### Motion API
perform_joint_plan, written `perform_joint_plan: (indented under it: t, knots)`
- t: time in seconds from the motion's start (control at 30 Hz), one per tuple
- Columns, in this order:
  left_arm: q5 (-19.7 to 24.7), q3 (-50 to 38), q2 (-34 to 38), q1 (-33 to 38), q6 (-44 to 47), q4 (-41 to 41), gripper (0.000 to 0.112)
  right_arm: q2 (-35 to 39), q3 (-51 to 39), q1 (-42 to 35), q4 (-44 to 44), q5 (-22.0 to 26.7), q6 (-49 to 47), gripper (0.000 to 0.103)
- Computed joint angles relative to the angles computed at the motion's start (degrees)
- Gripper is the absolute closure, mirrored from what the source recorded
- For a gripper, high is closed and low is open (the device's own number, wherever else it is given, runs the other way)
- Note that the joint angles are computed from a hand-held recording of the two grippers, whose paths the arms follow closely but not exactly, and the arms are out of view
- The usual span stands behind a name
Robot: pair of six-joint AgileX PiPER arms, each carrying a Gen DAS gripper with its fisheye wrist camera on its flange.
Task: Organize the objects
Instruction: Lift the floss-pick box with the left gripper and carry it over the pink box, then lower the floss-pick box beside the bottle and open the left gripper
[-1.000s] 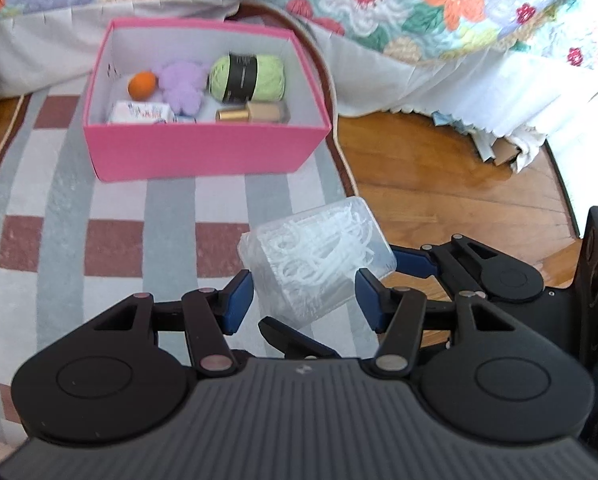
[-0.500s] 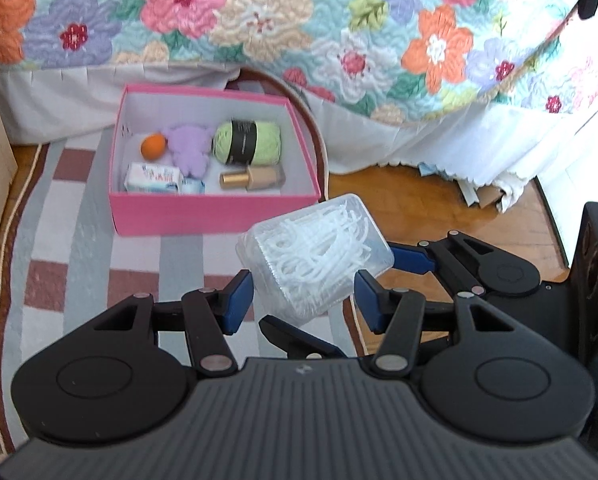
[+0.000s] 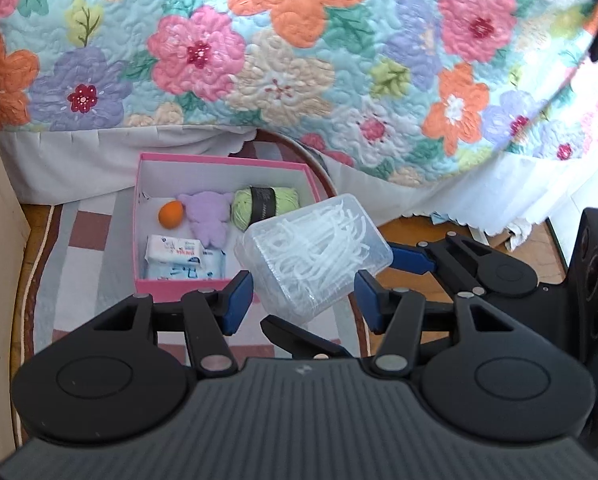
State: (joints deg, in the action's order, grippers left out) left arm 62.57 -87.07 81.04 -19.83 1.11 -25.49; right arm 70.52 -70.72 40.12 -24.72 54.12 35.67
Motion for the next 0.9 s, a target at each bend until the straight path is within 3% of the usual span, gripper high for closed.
perform_joint_plan:
  t: [0.3,0.6,0.9]
  knots:
    - [-2.2,-9.6,15.1,2.9,0.9,0.5,0.058,11.6,-4.2,-16.2,16.2,-11.4,-21.8,0.008]
    - [-4.3,-13.7,28.9,3.3,1.8,-1.0,0.057,23.0,-4.0,-25.8,32.0,-16.8,-38.5,0.008]
    - [-3.0,-19.0,40.6,1.5,1.8,-6.0,0.057,30.5,-5.0,-34.9,42.4,-10.5,-44.2,0.008]
